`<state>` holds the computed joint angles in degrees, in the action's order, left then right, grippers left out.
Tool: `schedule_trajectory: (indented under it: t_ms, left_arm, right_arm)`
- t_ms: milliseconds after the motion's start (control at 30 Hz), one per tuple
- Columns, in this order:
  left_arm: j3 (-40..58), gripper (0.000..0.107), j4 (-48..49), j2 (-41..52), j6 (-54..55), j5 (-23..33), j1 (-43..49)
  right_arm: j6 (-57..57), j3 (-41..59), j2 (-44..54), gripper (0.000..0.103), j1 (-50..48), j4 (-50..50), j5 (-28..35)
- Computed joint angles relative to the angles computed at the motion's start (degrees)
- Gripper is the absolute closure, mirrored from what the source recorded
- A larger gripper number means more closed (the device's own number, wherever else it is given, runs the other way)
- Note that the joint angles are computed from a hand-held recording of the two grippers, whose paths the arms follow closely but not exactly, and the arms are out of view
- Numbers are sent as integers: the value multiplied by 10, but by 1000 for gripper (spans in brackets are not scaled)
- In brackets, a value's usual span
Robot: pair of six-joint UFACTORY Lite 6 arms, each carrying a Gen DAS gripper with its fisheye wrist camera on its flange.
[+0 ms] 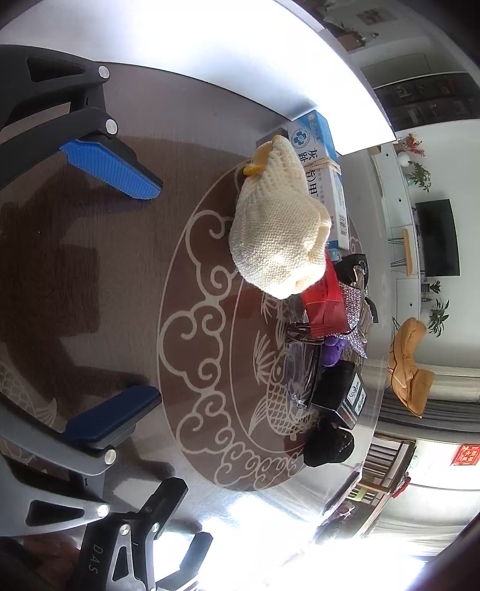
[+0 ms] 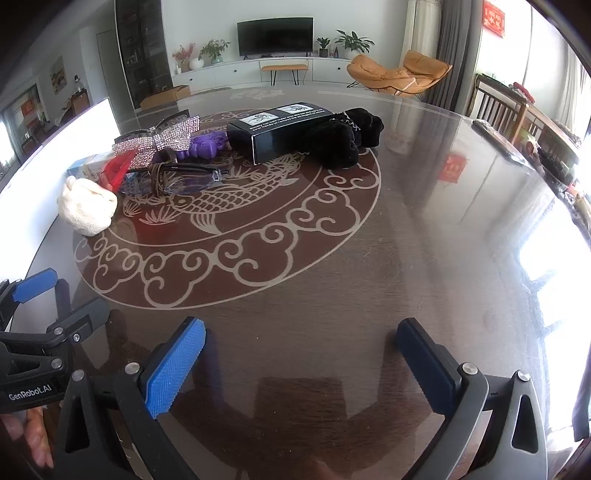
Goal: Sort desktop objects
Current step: 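Move the left gripper toward the cream knitted mitten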
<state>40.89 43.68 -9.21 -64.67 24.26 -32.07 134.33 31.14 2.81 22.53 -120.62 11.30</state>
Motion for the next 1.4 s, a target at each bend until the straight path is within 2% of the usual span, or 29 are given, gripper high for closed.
schedule_trajectory:
  t_ms: [1400]
  left_arm:
    - [6,4,-10,8,16,-9,9]
  right_arm:
    - [25,3,7,0,-1,-26,2]
